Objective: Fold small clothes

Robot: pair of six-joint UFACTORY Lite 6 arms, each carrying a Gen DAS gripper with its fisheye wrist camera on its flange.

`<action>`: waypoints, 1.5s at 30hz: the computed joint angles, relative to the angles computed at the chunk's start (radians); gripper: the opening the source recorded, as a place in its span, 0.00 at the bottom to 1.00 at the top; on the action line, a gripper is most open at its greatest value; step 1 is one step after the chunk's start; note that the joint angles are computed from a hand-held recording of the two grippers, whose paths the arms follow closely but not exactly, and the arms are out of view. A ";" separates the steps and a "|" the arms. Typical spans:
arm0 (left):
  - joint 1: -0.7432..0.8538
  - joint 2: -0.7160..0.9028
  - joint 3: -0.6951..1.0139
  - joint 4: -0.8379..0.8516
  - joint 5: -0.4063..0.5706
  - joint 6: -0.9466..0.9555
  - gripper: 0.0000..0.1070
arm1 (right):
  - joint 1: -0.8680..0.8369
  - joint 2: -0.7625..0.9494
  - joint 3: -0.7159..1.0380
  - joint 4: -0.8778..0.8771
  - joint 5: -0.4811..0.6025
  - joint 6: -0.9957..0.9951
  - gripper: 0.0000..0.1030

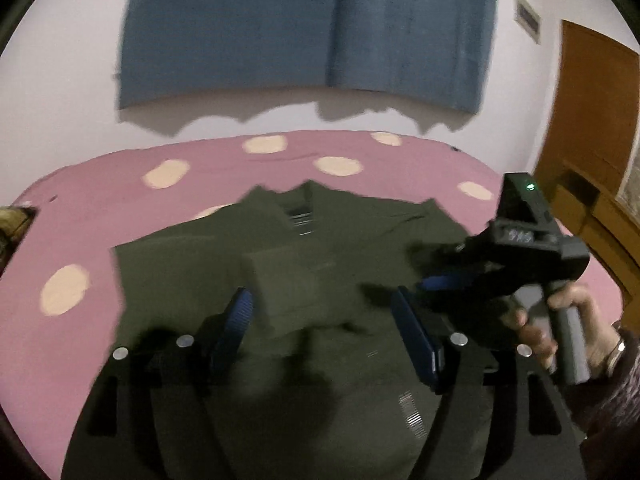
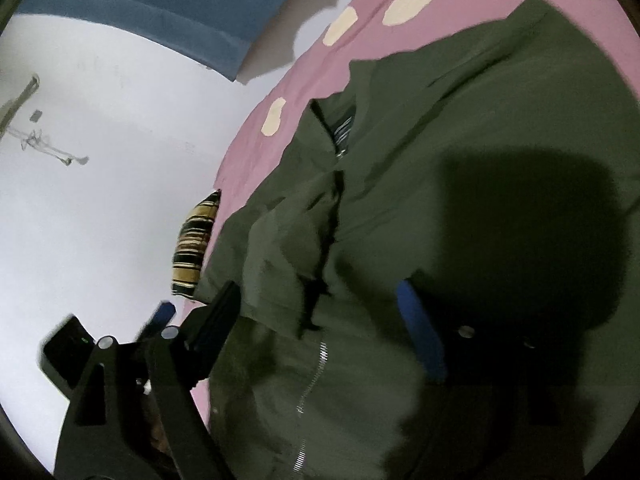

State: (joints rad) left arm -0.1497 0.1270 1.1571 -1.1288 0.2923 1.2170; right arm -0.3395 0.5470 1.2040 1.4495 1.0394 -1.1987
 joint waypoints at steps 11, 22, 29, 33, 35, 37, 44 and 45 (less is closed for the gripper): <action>0.196 0.072 -0.032 0.019 -0.085 0.017 0.67 | 0.296 -0.095 0.028 -0.051 -0.335 0.096 0.79; 0.243 0.215 0.083 0.254 -0.087 -0.268 0.67 | 0.459 -0.103 0.014 -0.251 -0.645 0.207 0.79; 0.297 0.266 0.138 0.261 -0.039 -0.320 0.67 | 0.207 -0.170 -0.137 0.082 -0.521 -0.050 0.79; 0.307 0.281 0.152 0.274 -0.032 -0.342 0.67 | 0.155 -0.174 -0.135 0.109 -0.487 -0.047 0.79; 0.308 0.283 0.154 0.277 -0.032 -0.344 0.67 | 0.182 -0.201 -0.131 0.099 -0.511 -0.040 0.79; 0.308 0.285 0.157 0.283 -0.034 -0.349 0.67 | 0.247 -0.222 -0.094 0.007 -0.558 0.034 0.79; 0.328 0.318 0.195 0.313 -0.014 -0.406 0.67 | 0.528 -0.068 0.187 -0.644 -0.747 0.615 0.80; 0.331 0.323 0.199 0.308 -0.010 -0.406 0.67 | 0.553 -0.022 0.233 -0.748 -0.756 0.710 0.80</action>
State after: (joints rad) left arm 0.1812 0.4497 1.3566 -0.8208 0.2822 0.8108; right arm 0.2134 0.5253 1.4367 0.7011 0.2832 -0.4884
